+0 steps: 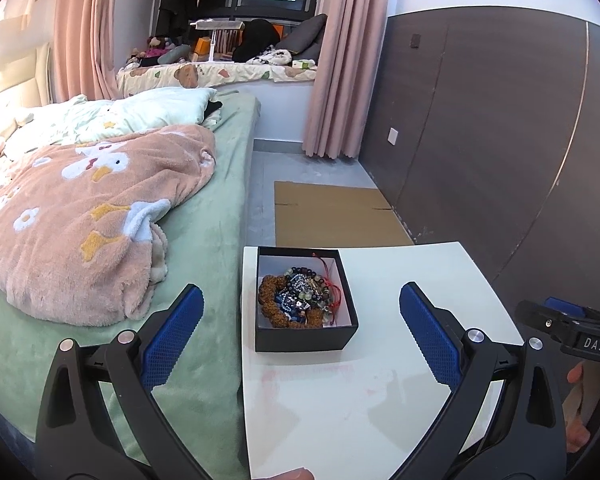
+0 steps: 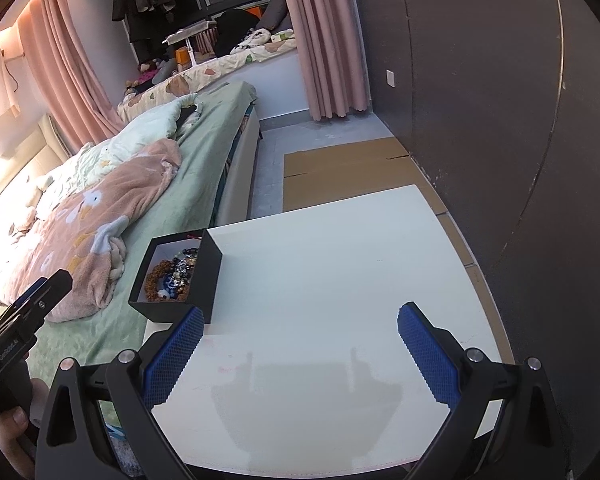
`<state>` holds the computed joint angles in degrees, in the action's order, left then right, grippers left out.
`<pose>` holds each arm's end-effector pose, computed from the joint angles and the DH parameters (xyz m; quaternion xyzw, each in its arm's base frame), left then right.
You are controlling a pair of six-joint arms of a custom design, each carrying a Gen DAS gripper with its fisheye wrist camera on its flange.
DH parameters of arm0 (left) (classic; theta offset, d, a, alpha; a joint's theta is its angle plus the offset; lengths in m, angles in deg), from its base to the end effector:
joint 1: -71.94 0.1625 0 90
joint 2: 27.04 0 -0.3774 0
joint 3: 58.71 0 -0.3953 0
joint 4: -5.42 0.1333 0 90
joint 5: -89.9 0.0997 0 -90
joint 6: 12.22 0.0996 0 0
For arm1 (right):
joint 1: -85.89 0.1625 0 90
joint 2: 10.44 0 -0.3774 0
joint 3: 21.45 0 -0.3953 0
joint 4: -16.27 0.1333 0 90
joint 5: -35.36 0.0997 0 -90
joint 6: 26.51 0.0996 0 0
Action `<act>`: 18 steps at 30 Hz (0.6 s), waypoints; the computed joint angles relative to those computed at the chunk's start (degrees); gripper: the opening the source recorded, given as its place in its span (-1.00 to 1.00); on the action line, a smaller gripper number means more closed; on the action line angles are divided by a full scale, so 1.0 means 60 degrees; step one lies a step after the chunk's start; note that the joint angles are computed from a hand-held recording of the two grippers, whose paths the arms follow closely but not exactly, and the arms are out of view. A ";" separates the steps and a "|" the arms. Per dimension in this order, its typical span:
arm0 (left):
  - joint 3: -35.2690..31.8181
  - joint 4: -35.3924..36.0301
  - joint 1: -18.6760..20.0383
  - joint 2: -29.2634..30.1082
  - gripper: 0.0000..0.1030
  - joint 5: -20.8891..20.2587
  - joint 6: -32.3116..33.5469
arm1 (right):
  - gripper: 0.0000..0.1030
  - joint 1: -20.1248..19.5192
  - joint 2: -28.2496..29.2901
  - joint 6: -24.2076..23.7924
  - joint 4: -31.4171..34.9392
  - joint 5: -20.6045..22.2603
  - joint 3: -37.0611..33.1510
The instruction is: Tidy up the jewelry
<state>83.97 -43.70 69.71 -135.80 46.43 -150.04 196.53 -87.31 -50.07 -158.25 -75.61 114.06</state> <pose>-0.1745 -0.1989 0.1851 -0.0616 0.7658 -0.5204 0.3729 0.2401 -0.3603 0.1523 0.3228 -0.9033 0.2156 0.1829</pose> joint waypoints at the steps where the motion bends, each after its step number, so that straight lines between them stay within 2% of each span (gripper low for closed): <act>1: 0.0021 -0.0012 0.0016 -0.0009 0.90 0.0025 0.0002 | 0.85 -0.0031 -0.0039 -0.0006 0.0002 -0.0008 0.0006; 11: 0.0004 -0.0089 0.0116 0.0108 0.90 0.0111 0.0048 | 0.85 -0.0139 -0.0118 -0.0034 0.0035 0.0008 0.0003; 18: 0.0089 -0.0112 0.0305 -0.0177 0.90 0.0288 0.0044 | 0.85 -0.0130 -0.0118 -0.0147 0.0001 -0.0016 0.0011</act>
